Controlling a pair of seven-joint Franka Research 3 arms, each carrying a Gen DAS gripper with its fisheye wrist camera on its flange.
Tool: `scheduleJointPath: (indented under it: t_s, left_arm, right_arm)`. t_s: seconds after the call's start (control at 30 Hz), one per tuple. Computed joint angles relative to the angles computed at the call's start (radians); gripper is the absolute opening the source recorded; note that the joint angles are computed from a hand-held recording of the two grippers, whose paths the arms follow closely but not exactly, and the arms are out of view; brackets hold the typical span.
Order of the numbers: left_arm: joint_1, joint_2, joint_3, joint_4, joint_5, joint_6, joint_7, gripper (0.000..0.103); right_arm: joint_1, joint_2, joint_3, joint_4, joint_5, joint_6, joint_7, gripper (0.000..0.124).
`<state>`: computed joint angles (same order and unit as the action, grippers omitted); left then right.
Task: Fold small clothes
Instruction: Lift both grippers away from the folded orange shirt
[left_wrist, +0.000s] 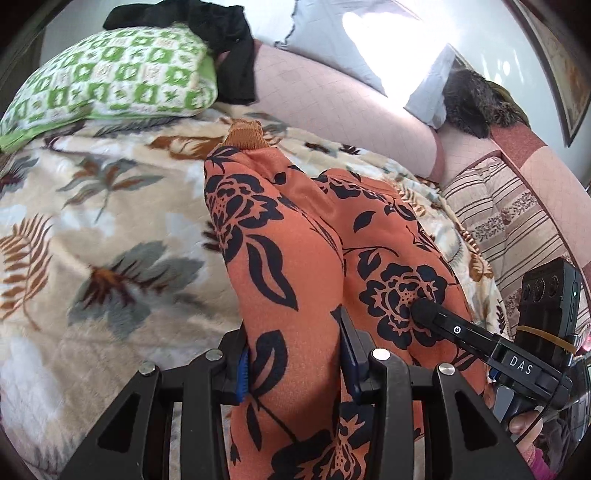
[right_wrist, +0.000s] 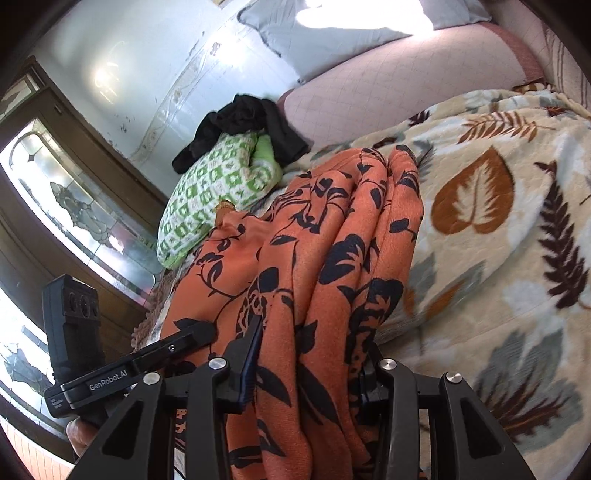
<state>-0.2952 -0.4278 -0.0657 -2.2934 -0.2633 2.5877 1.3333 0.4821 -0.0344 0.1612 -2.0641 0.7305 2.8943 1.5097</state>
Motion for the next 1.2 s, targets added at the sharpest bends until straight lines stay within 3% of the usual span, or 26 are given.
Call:
scheduleJointPath:
  t_s: [0.27, 0.37, 0.5, 0.63, 0.7, 0.73, 0.8, 0.9, 0.93, 0.97, 1.03, 1.1, 1.2]
  left_arm:
    - [0.032, -0.053, -0.022, -0.077, 0.09, -0.049, -0.04, 0.041]
    - [0.051, -0.016, -0.031, -0.077, 0.123, -0.071, -0.069, 0.048]
    - [0.054, -0.032, -0.029, -0.081, 0.119, -0.072, -0.095, 0.053]
    - [0.132, -0.112, -0.116, -0.1, 0.285, -0.085, -0.242, 0.06]
    - [0.153, -0.168, -0.152, -0.121, 0.378, -0.089, -0.302, 0.067]
    - [0.162, -0.197, -0.169, -0.131, 0.42, -0.097, -0.334, 0.072]
    - [0.171, -0.249, -0.196, -0.145, 0.486, -0.132, -0.395, 0.073]
    - [0.168, -0.297, -0.217, -0.164, 0.561, -0.186, -0.452, 0.073]
    - [0.169, -0.3, -0.227, -0.165, 0.587, -0.214, -0.467, 0.075]
    - [0.166, -0.293, -0.236, -0.167, 0.608, -0.253, -0.475, 0.076]
    - [0.141, -0.257, -0.221, -0.168, 0.616, -0.32, -0.462, 0.078]
    - [0.109, -0.267, -0.181, -0.192, 0.59, -0.316, -0.466, 0.078]
    - [0.102, -0.32, -0.176, -0.184, 0.592, -0.344, -0.485, 0.078]
  right_arm:
    - [0.021, 0.009, 0.02, -0.034, -0.036, -0.028, 0.097, 0.043]
    - [0.017, 0.034, 0.019, -0.045, -0.171, -0.041, 0.236, 0.044]
    - [0.008, 0.031, 0.013, -0.059, -0.204, -0.059, 0.313, 0.062]
    - [-0.012, -0.06, 0.028, -0.126, -0.467, -0.053, 0.519, 0.064]
    - [-0.076, -0.137, 0.084, -0.179, -0.719, -0.046, 0.714, 0.064]
    - [-0.105, -0.165, 0.112, -0.188, -0.805, -0.054, 0.779, 0.064]
    - [-0.142, -0.23, 0.152, -0.22, -0.914, -0.045, 0.839, 0.064]
    - [-0.154, -0.259, 0.192, -0.211, -0.985, -0.044, 0.843, 0.059]
    - [-0.134, -0.25, 0.187, -0.198, -0.974, -0.054, 0.81, 0.044]
    - [-0.12, -0.235, 0.188, -0.183, -0.965, -0.071, 0.793, 0.036]
    - [-0.074, -0.187, 0.167, -0.16, -0.905, -0.108, 0.748, 0.036]
    - [-0.035, -0.116, 0.148, -0.115, -0.833, -0.235, 0.688, 0.036]
    - [-0.014, -0.135, 0.149, -0.116, -0.95, -0.268, 0.752, 0.033]
